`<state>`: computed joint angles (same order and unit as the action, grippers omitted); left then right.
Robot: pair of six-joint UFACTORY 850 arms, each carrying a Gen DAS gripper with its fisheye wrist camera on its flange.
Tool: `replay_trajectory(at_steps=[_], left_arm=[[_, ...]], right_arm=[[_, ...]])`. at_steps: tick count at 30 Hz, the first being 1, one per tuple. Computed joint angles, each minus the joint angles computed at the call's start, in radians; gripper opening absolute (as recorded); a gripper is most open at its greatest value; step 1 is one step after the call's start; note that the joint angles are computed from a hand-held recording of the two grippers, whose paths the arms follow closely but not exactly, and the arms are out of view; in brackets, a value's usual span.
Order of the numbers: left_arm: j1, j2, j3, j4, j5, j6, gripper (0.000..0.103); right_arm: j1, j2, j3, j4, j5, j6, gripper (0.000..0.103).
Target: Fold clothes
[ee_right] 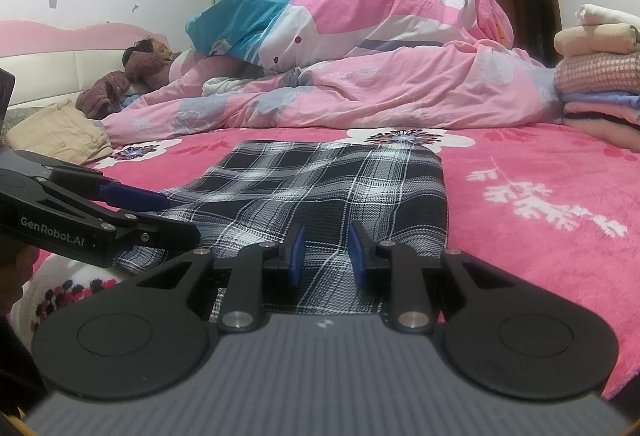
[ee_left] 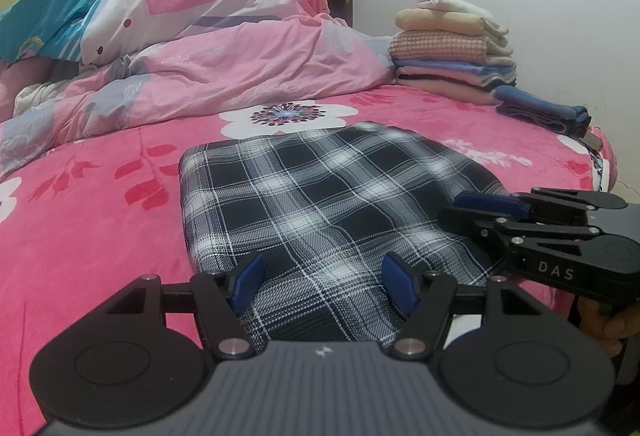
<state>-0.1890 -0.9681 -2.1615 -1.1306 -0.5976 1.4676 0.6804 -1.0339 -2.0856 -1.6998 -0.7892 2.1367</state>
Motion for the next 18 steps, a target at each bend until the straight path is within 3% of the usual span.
replay_trajectory(at_steps=[18], left_arm=[[0.0,-0.002,-0.005,0.011,-0.001,-0.012,0.067]], right_arm=[[-0.001,0.002,0.006,-0.007,0.001,0.007,0.023]])
